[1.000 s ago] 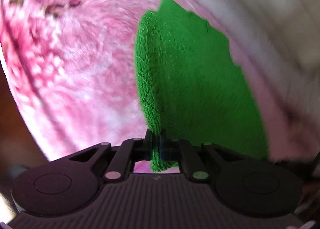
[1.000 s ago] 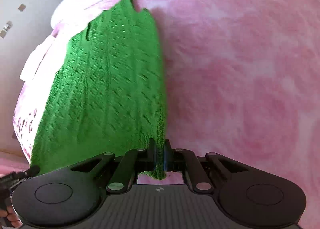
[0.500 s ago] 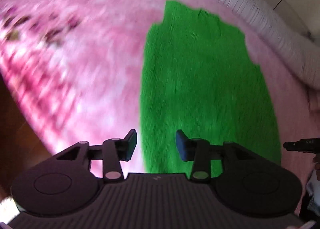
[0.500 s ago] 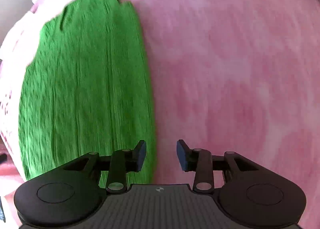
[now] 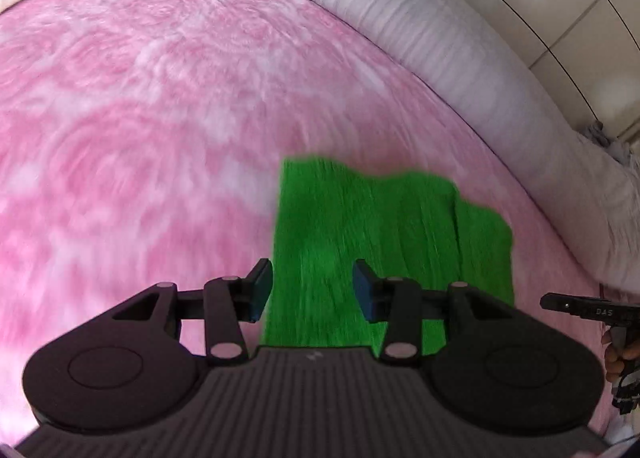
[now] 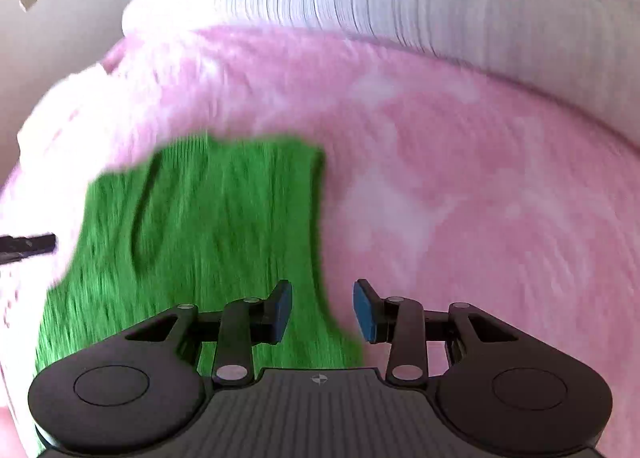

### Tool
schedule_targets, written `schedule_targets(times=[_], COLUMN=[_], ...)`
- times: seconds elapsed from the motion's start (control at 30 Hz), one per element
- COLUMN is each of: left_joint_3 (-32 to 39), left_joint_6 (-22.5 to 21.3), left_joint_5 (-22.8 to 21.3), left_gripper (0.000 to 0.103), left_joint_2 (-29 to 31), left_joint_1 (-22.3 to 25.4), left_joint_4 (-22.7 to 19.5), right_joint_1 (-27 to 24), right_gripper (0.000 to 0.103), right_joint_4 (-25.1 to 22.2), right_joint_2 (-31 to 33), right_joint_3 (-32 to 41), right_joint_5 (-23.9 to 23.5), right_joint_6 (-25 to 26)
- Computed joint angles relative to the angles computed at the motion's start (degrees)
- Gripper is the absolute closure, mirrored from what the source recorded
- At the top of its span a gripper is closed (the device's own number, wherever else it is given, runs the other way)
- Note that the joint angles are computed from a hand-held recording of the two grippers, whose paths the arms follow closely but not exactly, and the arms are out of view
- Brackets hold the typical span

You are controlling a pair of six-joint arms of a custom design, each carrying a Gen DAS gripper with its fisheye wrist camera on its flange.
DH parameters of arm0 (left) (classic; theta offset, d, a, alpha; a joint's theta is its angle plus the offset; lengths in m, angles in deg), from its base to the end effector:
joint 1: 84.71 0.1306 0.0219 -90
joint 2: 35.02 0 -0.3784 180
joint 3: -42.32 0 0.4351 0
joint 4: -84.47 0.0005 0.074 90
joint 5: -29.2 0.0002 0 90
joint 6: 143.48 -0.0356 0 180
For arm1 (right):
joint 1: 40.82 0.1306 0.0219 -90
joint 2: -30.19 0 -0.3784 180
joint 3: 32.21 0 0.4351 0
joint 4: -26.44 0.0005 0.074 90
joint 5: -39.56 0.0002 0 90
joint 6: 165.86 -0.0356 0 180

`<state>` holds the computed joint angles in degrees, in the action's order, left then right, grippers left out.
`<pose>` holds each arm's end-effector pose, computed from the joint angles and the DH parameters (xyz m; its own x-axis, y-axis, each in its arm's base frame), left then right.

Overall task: Fold clothes
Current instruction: 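Pinch the sweater edge with the left gripper and pull it straight, then release, then move both grippers over the spread sweater toward its hem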

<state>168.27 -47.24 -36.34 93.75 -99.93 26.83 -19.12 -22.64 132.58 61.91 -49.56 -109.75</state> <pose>0.7156 -0.2105 0.3115 -0.8819 0.1374 -0.4510 0.3421 0.8447 -0.4117 0.5510 0.2181 0.3452 -0.8513 0.2613 -0.4551 0.1357 0.9473 0.2901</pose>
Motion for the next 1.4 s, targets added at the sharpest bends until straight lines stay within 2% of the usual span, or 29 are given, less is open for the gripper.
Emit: schedule_targets(times=[0.1, 0.2, 0.27, 0.3, 0.33, 0.37, 0.4, 0.43, 0.5, 0.6, 0.63, 0.67, 0.73, 0.83, 0.87, 0.93, 0.97, 1.1, 1.13, 1.2, 1.23, 1.3, 1.37, 1.4], left_joint_3=[8.37, 14.84, 16.05, 16.41, 15.48, 14.11, 11.57, 8.85, 3.64, -2.08, -1.39, 1.48, 9.47, 12.47, 13.96, 13.55, 11.8, 2.43, -0.07, -4.96, -7.61, -12.68, -19.55, -22.87], left_joint_6=[2.87, 5.84, 8.27, 9.53, 11.13, 12.92, 13.61, 13.88, 12.46, 9.23, 8.28, 7.2, 4.76, 4.63, 3.94, 3.21, 3.06, 2.61, 3.04, 1.35, -1.59, -9.38, -15.19, -15.88], left_joint_5=[1.54, 4.65, 7.13, 8.4, 10.11, 11.94, 11.73, 10.87, 5.66, -0.99, -2.02, -2.74, -5.36, -6.02, -6.32, -6.72, -7.77, -15.74, -15.74, -10.17, -7.88, -5.97, -5.8, -5.86], left_gripper=[0.065, 0.067, 0.07, 0.084, 0.09, 0.092, 0.094, 0.094, 0.095, 0.094, 0.093, 0.093, 0.088, 0.083, 0.083, 0.08, 0.075, 0.066, 0.068, 0.072, 0.08, 0.088, 0.089, 0.089], left_joint_2=[6.56, 11.59, 13.05, 13.64, 13.32, 12.72, 11.19, 9.49, 6.06, 2.59, 3.14, 5.16, 10.41, 12.05, 12.52, 11.56, 10.16, 3.08, 1.24, -2.39, -4.38, -7.83, -11.98, -13.98], left_joint_1=[0.05, 0.31, 0.55, 0.67, 0.88, 1.12, 1.11, 1.03, 0.39, -0.67, -1.0, -1.42, -2.31, -2.72, -2.84, -2.84, -2.88, -3.49, -3.41, -3.12, -3.41, -4.61, -6.08, -6.51], left_joint_4=[-1.75, -4.09, -4.0, -3.79, -2.19, -0.06, 3.06, 6.35, 13.09, 21.57, 21.07, 17.7, 8.57, 7.22, 6.04, 6.69, 8.43, 16.51, 17.96, 18.94, 18.21, 16.06, 15.01, 14.57], right_joint_1=[-1.87, -3.26, -4.12, -4.51, -4.54, -4.43, -4.28, -4.05, -3.7, -2.83, -2.58, -2.39, -2.34, -1.81, -1.91, -2.09, -1.84, -0.11, 0.56, 1.59, 2.41, 4.45, 6.9, 8.53], right_gripper=[0.065, 0.064, 0.063, 0.063, 0.064, 0.077, 0.102, 0.102, 0.102, 0.103, 0.103, 0.103, 0.103, 0.099, 0.092, 0.078, 0.067, 0.062, 0.062, 0.062, 0.062, 0.062, 0.062, 0.062], right_joint_4=[3.25, 6.14, 7.43, 7.97, 9.52, 11.53, 13.97, 14.54, 15.26, 13.61, 13.3, 12.55, 9.25, 8.94, 8.28, 7.29, 6.7, 4.58, 4.32, 4.05, 4.12, 3.69, 3.16, 2.13], right_joint_2=[4.45, 7.43, 8.9, 9.44, 9.51, 9.08, 8.79, 8.81, 8.82, 8.94, 9.07, 9.57, 12.32, 14.14, 14.17, 13.38, 12.69, 9.26, 8.19, 6.41, 5.51, 4.04, 3.05, 2.66], right_joint_3=[3.73, 5.36, 6.0, 6.13, 5.64, 4.84, 4.16, 4.41, 5.06, 6.32, 6.47, 6.82, 9.01, 10.08, 10.57, 10.68, 10.45, 9.18, 8.57, 7.43, 6.4, 4.53, 2.49, 1.43], right_joint_5=[-1.47, -3.95, -5.8, -6.7, -6.95, -6.53, -6.08, -5.41, -3.79, 4.2, 7.09, 9.43, 10.49, 11.81, 11.17, 10.78, 12.17, 18.06, 18.37, 13.77, 12.16, 9.8, 9.48, 10.44], right_joint_6=[-0.98, -4.32, -6.95, -8.27, -8.92, -8.98, -7.89, -5.78, -1.62, 3.36, 4.32, 4.76, 4.05, 2.93, 1.97, 0.41, 0.83, 4.73, 6.27, 10.1, 11.01, 12.71, 14.37, 14.8])
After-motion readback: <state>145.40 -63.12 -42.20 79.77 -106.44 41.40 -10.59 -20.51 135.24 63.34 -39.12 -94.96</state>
